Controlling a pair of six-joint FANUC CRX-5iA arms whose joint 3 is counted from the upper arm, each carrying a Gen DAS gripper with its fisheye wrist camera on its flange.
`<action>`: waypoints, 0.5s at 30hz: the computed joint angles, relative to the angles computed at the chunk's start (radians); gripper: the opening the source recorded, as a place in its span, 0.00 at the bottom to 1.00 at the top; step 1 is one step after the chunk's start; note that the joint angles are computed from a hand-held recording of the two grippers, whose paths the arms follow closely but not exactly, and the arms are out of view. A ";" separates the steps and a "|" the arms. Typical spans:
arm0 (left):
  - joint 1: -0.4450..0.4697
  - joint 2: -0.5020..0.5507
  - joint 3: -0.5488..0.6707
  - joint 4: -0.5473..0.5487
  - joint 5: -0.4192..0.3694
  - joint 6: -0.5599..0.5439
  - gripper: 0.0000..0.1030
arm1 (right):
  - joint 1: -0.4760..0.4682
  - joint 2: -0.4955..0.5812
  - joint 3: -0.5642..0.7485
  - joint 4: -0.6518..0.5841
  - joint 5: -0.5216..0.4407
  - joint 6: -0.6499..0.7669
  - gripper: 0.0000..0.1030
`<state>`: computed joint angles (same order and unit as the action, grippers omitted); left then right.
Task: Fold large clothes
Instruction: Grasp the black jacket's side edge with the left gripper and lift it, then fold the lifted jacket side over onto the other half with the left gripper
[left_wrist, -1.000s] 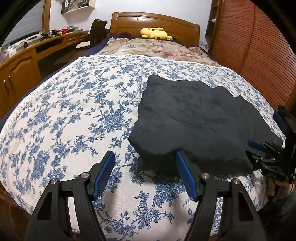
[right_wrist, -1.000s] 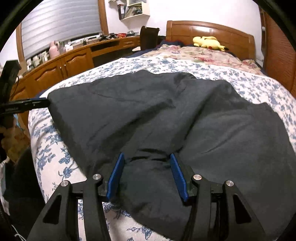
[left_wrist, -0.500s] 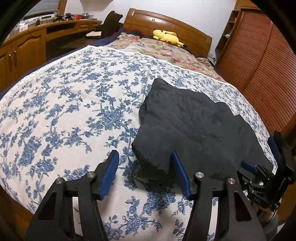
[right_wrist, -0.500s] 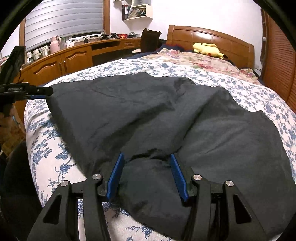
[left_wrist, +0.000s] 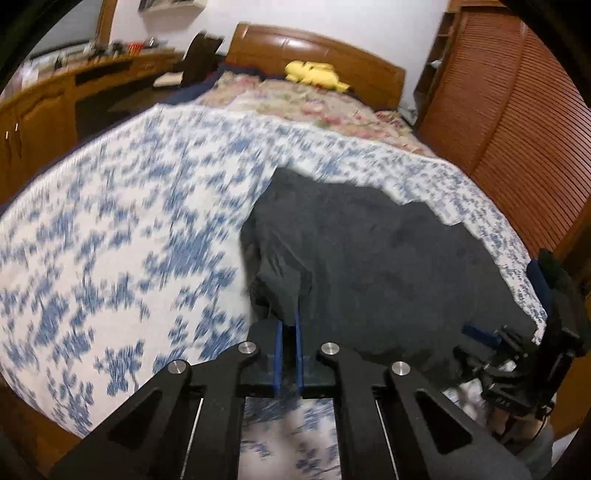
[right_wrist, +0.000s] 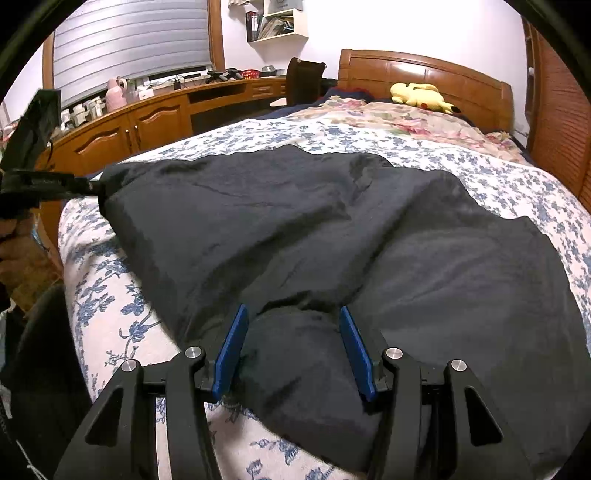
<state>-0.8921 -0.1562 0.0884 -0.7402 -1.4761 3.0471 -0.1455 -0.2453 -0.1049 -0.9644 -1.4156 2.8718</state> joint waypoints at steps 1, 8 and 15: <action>-0.013 0.022 0.043 -0.023 -0.020 -0.029 0.05 | -0.011 0.005 0.007 -0.005 -0.010 -0.003 0.52; -0.040 0.186 0.333 -0.099 -0.019 -0.268 0.05 | -0.154 0.071 0.081 -0.058 -0.051 -0.011 0.52; 0.014 0.392 0.587 0.005 0.088 -0.508 0.04 | -0.335 0.182 0.188 -0.126 -0.060 -0.048 0.52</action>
<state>-0.8778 0.2358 0.6754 -0.7357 -1.3886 2.5388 -0.4806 -0.0635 0.0831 -1.0906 -1.4758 2.8239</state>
